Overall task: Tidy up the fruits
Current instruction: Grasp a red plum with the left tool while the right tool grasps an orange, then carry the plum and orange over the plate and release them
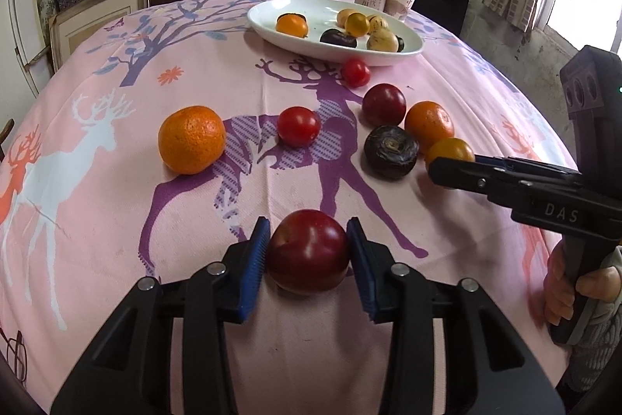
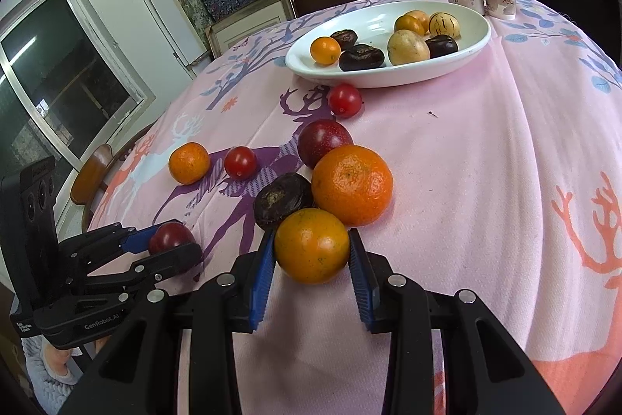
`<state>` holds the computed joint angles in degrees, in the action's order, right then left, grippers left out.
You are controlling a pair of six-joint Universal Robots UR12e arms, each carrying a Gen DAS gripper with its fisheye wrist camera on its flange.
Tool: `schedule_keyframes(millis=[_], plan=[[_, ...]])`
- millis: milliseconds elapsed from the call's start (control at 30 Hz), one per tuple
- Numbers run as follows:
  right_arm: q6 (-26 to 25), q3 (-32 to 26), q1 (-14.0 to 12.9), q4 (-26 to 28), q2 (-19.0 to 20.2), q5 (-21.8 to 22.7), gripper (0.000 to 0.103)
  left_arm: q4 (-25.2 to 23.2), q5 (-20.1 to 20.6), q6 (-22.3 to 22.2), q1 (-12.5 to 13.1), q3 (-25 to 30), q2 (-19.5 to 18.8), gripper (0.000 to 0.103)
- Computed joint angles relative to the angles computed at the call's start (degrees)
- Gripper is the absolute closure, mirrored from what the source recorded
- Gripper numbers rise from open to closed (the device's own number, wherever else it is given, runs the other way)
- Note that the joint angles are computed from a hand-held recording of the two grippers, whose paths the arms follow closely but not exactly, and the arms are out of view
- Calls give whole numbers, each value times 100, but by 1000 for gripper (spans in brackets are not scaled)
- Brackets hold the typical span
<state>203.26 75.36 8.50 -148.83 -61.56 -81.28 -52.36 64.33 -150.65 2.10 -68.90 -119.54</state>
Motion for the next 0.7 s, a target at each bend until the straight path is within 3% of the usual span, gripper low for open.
schedule_keyframes(millis=[333,500,600,700], plan=[[-45,-49,-2,102,23,58,66,-105,269,229,-52,-44,39,63],[-93,-52,-5,92,29,173,66,-107,206,294,-47,-31,43,64],[-35,64,-15,-200,-23,185,66,-548,-61,313,-44,296,-83,64],[126,231,-75,-600,-106,326,66,-275,-221,93,-101,530,-171,64]])
